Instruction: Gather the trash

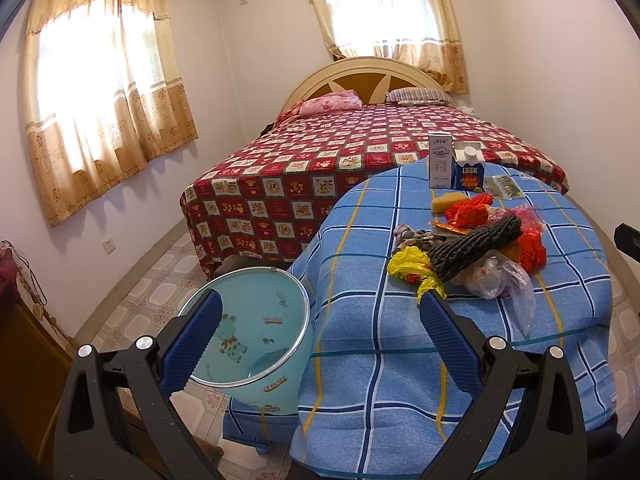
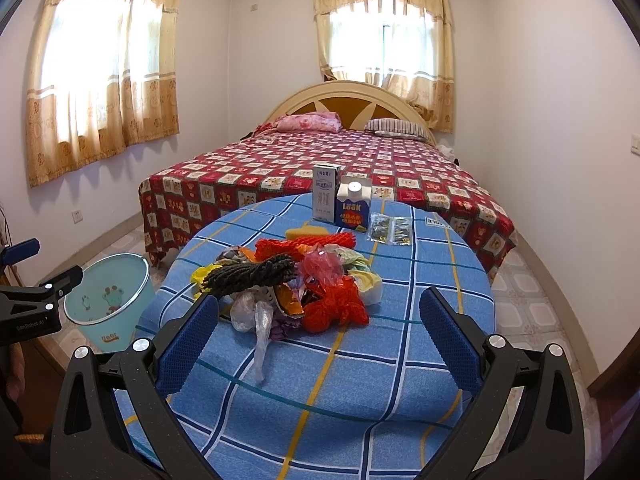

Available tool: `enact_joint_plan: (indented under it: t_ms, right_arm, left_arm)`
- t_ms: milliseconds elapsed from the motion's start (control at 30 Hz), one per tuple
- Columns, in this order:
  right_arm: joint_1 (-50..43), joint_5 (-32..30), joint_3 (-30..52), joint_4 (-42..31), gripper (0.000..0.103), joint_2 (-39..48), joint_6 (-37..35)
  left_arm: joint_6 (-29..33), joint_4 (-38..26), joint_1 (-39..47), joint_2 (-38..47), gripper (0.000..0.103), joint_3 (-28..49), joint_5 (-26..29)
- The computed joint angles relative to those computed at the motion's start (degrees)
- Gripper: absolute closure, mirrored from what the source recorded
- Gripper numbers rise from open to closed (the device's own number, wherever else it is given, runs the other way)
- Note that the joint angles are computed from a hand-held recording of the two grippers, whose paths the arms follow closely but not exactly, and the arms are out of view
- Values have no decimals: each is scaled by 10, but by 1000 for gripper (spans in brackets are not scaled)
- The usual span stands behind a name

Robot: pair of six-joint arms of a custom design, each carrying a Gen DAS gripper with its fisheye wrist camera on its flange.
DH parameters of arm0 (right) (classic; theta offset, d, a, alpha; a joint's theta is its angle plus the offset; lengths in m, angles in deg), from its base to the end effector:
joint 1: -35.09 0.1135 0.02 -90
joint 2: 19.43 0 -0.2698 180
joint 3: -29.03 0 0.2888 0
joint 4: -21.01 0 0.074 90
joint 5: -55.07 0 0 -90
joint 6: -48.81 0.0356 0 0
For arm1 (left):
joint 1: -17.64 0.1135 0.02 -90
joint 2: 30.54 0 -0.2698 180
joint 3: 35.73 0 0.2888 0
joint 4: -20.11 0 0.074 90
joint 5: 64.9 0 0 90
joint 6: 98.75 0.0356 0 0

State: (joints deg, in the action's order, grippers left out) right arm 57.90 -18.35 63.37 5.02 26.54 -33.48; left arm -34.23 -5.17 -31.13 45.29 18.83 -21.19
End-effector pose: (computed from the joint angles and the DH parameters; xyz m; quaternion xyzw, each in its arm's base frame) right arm 0.1986 0.0725 0.1991 -0.0372 0.8490 0.0159 0.5269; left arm 0.2111 -0.2018 0.1987 0.0299 0.8660 0.0857 0.4918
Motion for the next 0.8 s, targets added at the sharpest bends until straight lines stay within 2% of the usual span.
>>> enact_joint_plan:
  t_ms: [233, 267, 400, 567, 800]
  right_arm:
    - [-11, -5, 2, 0, 5, 6, -3]
    - [-19, -7, -6, 32, 5, 30, -7]
    - [-39, -10, -15, 77, 5, 66, -24]
    - [-78, -17, -14, 152, 5, 157, -40]
    - [-123, -39, 18, 267, 5, 288, -63]
  left_arm:
    - [3, 1, 9, -3, 6, -9, 5]
    - [5, 6, 11, 3, 6, -9, 8]
    - [3, 24, 32, 57, 6, 2, 21]
    - [-2, 46, 60, 129, 6, 23, 47]
    - [-1, 69, 76, 198, 6, 60, 65]
